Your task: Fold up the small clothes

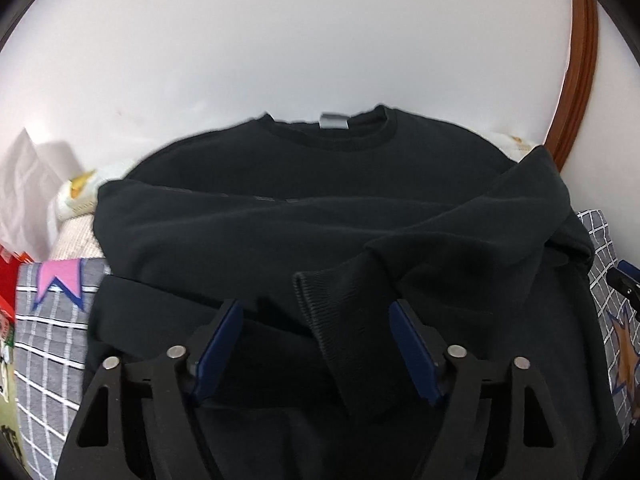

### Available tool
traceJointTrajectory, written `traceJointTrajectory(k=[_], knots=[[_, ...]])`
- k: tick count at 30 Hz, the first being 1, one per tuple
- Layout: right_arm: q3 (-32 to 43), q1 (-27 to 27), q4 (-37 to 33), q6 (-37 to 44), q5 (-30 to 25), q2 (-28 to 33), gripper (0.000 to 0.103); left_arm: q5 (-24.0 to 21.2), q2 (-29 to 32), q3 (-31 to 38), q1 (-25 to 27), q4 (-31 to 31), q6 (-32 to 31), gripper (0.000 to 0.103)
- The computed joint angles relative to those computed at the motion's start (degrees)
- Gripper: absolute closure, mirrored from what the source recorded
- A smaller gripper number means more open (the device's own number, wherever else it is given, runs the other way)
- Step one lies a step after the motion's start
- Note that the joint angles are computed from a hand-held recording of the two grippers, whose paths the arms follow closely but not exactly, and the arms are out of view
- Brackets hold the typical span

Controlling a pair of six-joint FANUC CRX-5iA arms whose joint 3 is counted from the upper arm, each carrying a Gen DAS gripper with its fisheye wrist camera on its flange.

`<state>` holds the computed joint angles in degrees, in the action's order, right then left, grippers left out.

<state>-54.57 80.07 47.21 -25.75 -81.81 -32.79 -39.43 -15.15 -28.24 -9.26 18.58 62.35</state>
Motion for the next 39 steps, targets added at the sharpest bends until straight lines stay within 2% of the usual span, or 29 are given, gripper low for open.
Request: traceJointTrajectory(k=[1, 4, 6, 7, 8, 11, 13, 15, 18, 21, 26, 28, 31, 33, 35, 37, 39], knots=[[-0.33, -0.67, 0.19, -0.01, 0.94, -0.12, 0.046, -0.14, 0.58, 0.06, -0.06, 0.3, 0.01, 0.037], [-0.73, -3.98, 0.87, 1.65, 4.85, 1.0, 0.046, -0.47, 1.85, -0.4, -0.06, 2.95, -1.54, 0.058], [-0.37, -6.75, 1.47, 3.17, 7.5, 2.91, 0.046, -0.28, 2.02, -0.75, -0.17, 4.18, -2.92, 0.09], [-0.04, -7.73, 1.74, 3.69, 8.43, 3.8, 0.046, 0.48, 1.76, -0.84, -0.41, 3.75, -3.0, 0.091], [0.23, -8.86, 2.23, 4.3, 9.53, 4.71, 0.046, 1.64, 0.82, -2.02, -0.07, 5.97, -5.15, 0.091], [1.41, -12.9, 4.48, 6.34, 12.18, 8.31, 0.046, 4.34, -2.66, -6.28, 2.32, 16.6, -13.32, 0.092], [3.2, -15.88, 4.86, 8.56, 12.97, 11.81, 0.05, 6.47, -5.1, -8.29, 3.9, 21.93, -16.72, 0.092], [4.56, -17.22, 4.71, 9.67, 12.65, 13.85, 0.089, 6.9, -6.52, -9.07, 5.67, 25.81, -18.6, 0.092], [4.3, -17.09, 5.84, 9.83, 12.64, 13.15, 0.094, 6.28, -7.31, -8.6, 8.18, 27.68, -18.57, 0.092], [2.78, -13.04, 7.95, 8.44, 8.44, 10.12, 0.094, 6.28, -7.82, -8.08, 10.11, 26.66, -17.6, 0.092], [-0.45, -4.6, 7.71, 5.15, -2.18, 2.61, 0.095, 1.14, -6.41, -7.5, 14.5, 30.32, -19.72, 0.092], [-0.87, -3.85, 5.58, 5.82, -2.47, 1.21, 0.094, -0.41, -5.68, -7.06, 15.24, 29.88, -20.43, 0.092], [-0.2, -4.18, 2.09, 8.1, -0.07, 2.61, 0.087, -1.2, -5.18, -5.53, 15.62, 23.58, -16.03, 0.09], [-0.53, -2.77, 1.83, 9.03, 1.14, 2.6, 0.08, -2.53, -4.26, -4.25, 16.08, 20.17, -12.76, 0.086], [-1.2, -0.14, 3.41, 7.24, -0.59, 1.63, 0.074, -3.87, -3.19, -3.07, 16.7, 17.45, -9.83, 0.079], [-1.95, 1.71, 5.95, 5.08, -1.85, -0.31, 0.069, -4.53, -2.68, -2.66, 17.17, 16.67, -9.16, 0.069], [-2.08, 2.42, 7.86, 3.9, -2.59, -1.01, 0.062, -4.4, -2.71, -3.11, 17.71, 17.28, -9.46, 0.052]])
